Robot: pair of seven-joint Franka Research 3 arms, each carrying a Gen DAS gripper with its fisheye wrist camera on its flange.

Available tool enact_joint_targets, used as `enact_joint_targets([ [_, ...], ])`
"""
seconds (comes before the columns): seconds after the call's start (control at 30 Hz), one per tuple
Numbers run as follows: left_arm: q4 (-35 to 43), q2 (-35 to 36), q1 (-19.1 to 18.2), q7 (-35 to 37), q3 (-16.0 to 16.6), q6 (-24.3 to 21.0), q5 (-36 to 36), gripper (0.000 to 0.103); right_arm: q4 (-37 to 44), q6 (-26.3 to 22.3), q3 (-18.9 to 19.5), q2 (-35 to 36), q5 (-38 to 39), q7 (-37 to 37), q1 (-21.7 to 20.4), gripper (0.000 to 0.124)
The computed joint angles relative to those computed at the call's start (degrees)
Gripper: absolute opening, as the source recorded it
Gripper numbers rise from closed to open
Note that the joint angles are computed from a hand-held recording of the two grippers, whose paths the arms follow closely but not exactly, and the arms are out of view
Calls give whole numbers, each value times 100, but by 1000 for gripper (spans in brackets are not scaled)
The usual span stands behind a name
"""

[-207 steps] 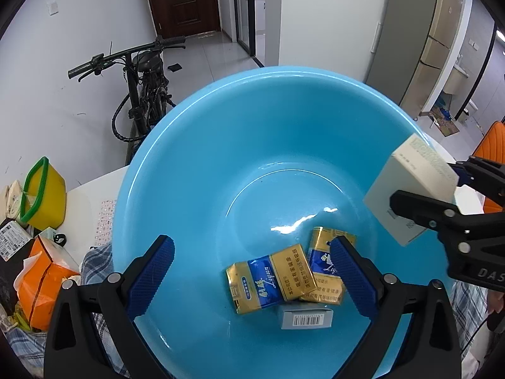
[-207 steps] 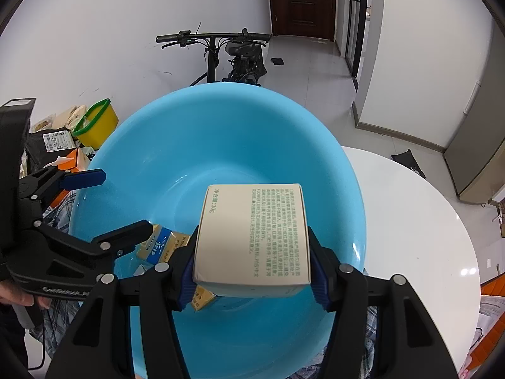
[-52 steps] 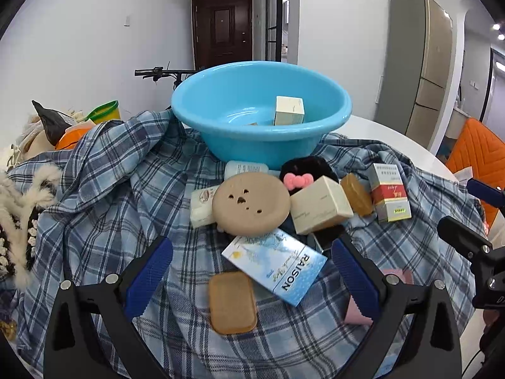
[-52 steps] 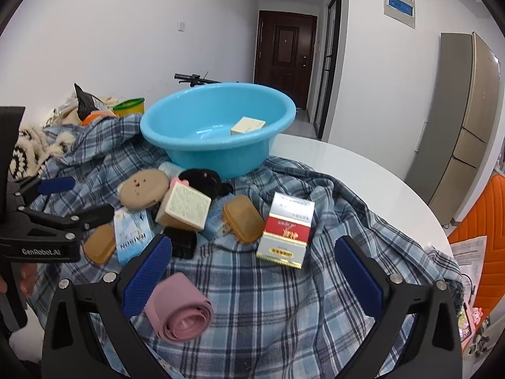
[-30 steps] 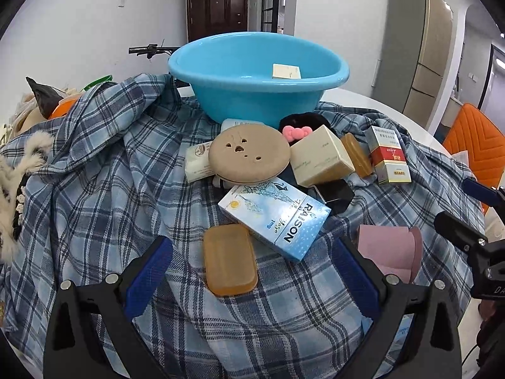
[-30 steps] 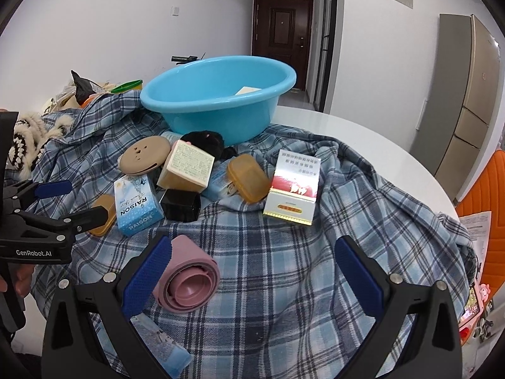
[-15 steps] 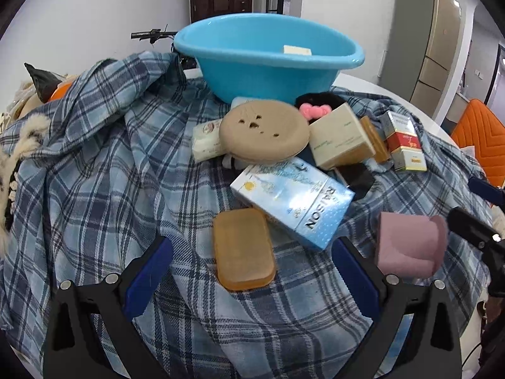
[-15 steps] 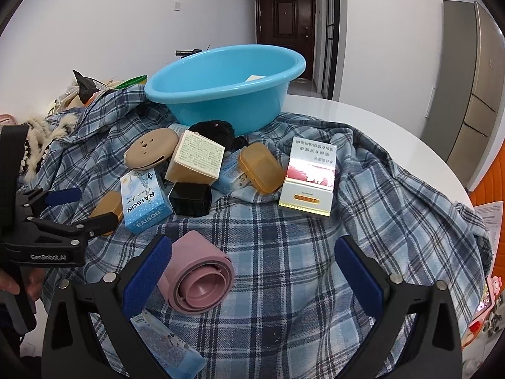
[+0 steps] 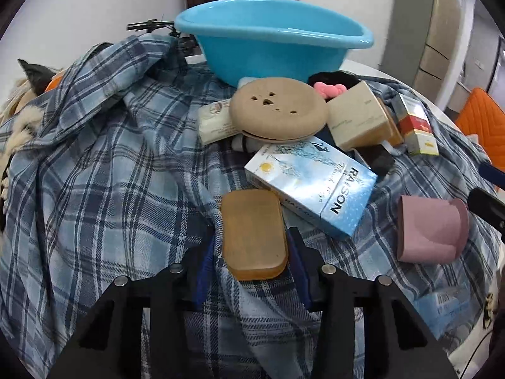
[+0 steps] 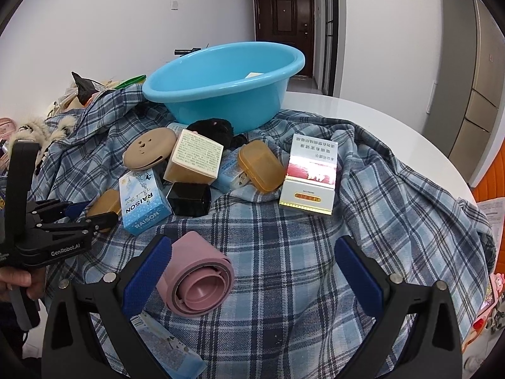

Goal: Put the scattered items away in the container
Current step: 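Withdraw both grippers from the basin back over the remaining boxes, then grasp the amber translucent soap box with the left gripper while the right moves toward the pink roll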

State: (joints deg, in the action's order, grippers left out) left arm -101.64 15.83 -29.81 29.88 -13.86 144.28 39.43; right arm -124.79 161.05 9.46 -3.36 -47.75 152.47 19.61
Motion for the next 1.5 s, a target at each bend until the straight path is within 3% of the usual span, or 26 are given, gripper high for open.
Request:
enact_joint_targets([
  [0.27, -27, -149, -54, -135, -11, -74, 289, 45, -32, 86, -13, 0, 179, -136, 7, 103],
  [0.57, -326, -375, 137, -136, -70, 131, -23, 46, -71, 128, 13, 22, 335, -413, 40, 103],
  [0.67, -304, -328, 89, -214, -66, -2, 109, 51, -75, 166, 4, 32, 372, -424, 43, 103],
  [0.8, -274, -327, -42, -630, 7, -23, 691, 81, -73, 135, 6, 28, 389, -454, 51, 103],
  [0.83, -280, -343, -54, -730, 17, 46, 837, 84, -75, 124, 5, 24, 390, -450, 51, 103],
  [1.07, -157, -235, 41, -494, -44, 287, 629, 85, -135, 172, -10, -1, 460, -375, 11, 103],
  [1.37, -15, -13, -46, -372, 26, 85, 487, 84, -191, 262, -16, -9, 688, -463, -48, 103],
  [1.4, -28, -9, -54, -422, 44, 104, 511, 80, -191, 277, -15, -8, 702, -466, -52, 103],
  [1.43, -46, -15, -67, -477, 60, 124, 557, 54, -195, 300, -17, -10, 730, -485, -54, 103],
  [1.47, -45, -16, -71, -456, 57, 109, 566, 43, -204, 320, -17, -16, 751, -502, -58, 103],
  [1.5, -44, -21, -62, -384, 42, 113, 548, 42, -215, 328, -13, -28, 752, -504, -64, 103],
])
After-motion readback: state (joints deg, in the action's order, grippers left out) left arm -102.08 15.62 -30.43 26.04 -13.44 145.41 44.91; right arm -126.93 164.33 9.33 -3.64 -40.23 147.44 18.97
